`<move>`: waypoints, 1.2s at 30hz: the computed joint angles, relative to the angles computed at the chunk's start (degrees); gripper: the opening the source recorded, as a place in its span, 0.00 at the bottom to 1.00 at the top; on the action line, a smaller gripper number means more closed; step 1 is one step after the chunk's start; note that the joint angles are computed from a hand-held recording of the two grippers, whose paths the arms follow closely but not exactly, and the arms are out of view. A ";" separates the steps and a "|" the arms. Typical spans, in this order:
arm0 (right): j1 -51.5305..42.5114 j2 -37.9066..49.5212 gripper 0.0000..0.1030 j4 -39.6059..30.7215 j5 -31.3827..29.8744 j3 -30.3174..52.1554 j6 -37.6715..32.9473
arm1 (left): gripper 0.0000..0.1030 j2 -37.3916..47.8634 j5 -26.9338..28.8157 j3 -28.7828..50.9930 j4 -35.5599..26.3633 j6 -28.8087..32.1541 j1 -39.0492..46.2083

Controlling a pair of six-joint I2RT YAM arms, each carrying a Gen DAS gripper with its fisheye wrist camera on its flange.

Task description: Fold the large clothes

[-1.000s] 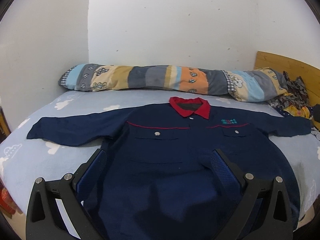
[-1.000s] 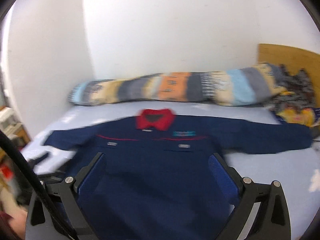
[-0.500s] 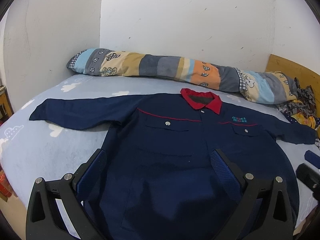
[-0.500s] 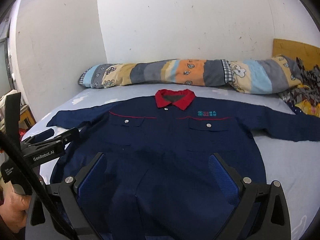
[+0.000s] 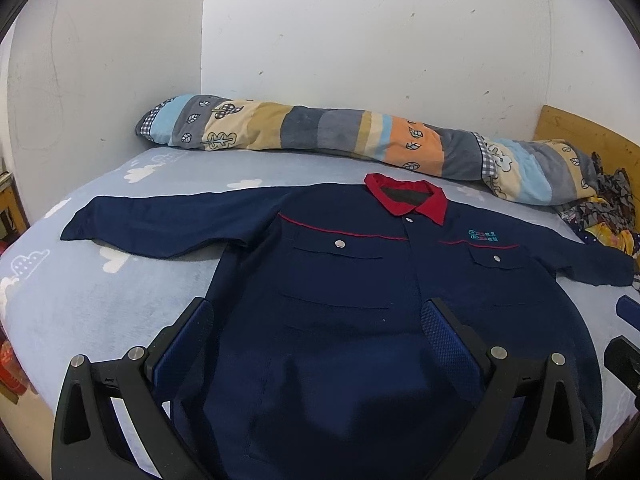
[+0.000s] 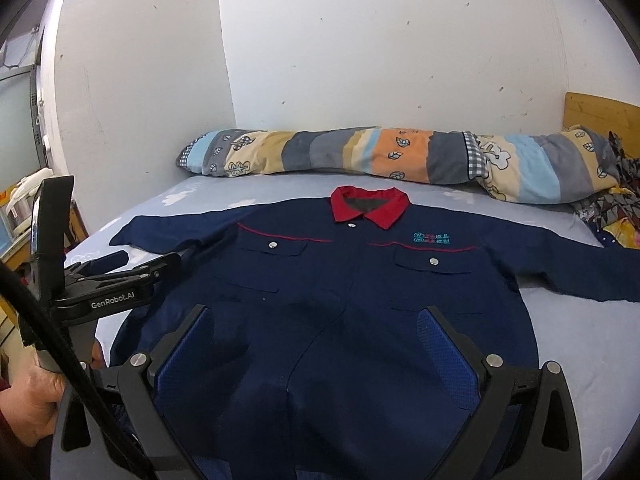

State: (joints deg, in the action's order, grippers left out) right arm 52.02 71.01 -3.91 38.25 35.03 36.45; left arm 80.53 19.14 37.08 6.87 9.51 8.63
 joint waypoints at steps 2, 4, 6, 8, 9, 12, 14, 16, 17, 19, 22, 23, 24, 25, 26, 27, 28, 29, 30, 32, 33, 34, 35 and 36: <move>-0.15 -0.45 1.00 0.01 -0.28 -0.32 -0.23 | 1.00 0.00 -0.02 0.39 -0.62 -0.02 0.07; -0.20 -0.44 1.00 -0.06 -0.32 -0.30 -0.21 | 1.00 0.03 -0.59 0.84 -1.19 -0.11 -0.23; -0.05 -0.23 1.00 0.07 -0.12 -0.26 -0.20 | 1.00 0.22 -0.28 0.73 -0.86 0.11 0.20; 0.35 -0.31 1.00 -0.01 0.30 -0.30 -0.13 | 1.00 0.41 -0.05 1.07 -1.46 0.31 0.47; 0.44 -0.42 1.00 -0.01 0.33 -0.35 -0.19 | 1.00 0.06 0.29 0.84 -1.62 0.38 0.81; 0.96 -1.11 1.00 -0.55 0.95 -0.60 -0.18 | 1.00 -0.80 1.27 0.66 -1.95 0.50 1.64; 1.04 -1.30 1.00 -0.90 1.04 -0.38 -0.22 | 1.00 -1.58 1.55 0.35 -2.10 0.85 2.02; 1.25 -1.77 1.00 -1.16 1.31 -0.47 -0.25 | 1.00 -2.42 1.63 0.14 -2.39 1.25 2.40; 1.31 -2.00 1.00 -1.28 1.39 -0.55 -0.30 | 1.00 -2.89 1.87 -0.01 -2.62 1.52 2.67; 1.68 -2.14 1.00 -1.72 2.07 -0.42 -0.02 | 1.00 -3.93 1.32 -0.02 -3.36 1.48 2.43; 2.20 -2.61 1.00 -2.15 2.95 -0.60 0.27 | 1.00 -4.81 1.41 -0.13 -3.71 1.70 2.79; 2.16 -2.89 1.00 -2.29 2.93 -0.68 0.20 | 1.00 -5.11 1.46 -0.08 -4.03 1.79 2.93; 2.22 -3.11 1.00 -2.45 2.96 -0.70 0.21 | 1.00 -5.29 1.58 0.09 -4.27 1.76 2.98; 2.40 -3.22 1.00 -2.78 3.35 -0.70 0.44 | 1.00 -5.65 1.86 0.07 -4.44 1.88 3.26; 2.76 -3.39 1.00 -2.91 3.79 -0.88 0.62 | 1.00 -5.98 1.87 0.07 -4.54 1.98 3.29; 2.97 -3.56 1.00 -3.06 4.05 -0.93 0.63 | 1.00 -6.29 1.67 0.18 -4.74 2.02 3.10; 3.24 -3.68 1.00 -3.22 4.29 -0.93 0.66 | 1.00 -6.68 1.91 0.23 -5.06 2.52 3.39; 3.55 -3.66 1.00 -3.59 4.67 -0.80 0.74 | 1.00 -7.00 2.19 0.44 -5.65 3.20 3.54; 3.96 -3.59 1.00 -4.39 5.37 -0.48 1.05 | 1.00 -7.26 3.11 1.02 -7.16 4.86 4.03; 4.57 -4.46 1.00 -5.49 6.01 -0.64 1.35 | 1.00 -6.74 6.84 3.61 -13.35 9.91 6.22; 4.92 -5.07 1.00 -6.48 6.65 -0.73 1.79 | 1.00 -5.49 9.22 5.64 -17.91 12.81 7.42; 5.34 -5.82 1.00 -7.82 7.54 -0.69 2.41 | 1.00 -3.45 11.37 8.17 -23.79 16.55 8.87; 5.56 -6.75 1.00 -8.77 8.01 -0.86 2.70 | 1.00 -1.02 12.54 10.65 -29.83 20.22 10.43; 5.92 -8.24 1.00 -10.08 8.69 -1.25 3.23 | 1.00 1.92 13.55 13.15 -36.47 24.78 12.48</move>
State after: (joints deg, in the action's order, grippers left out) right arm 57.93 62.77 -13.99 46.94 33.78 39.68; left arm 82.46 32.70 50.23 -29.59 34.28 21.12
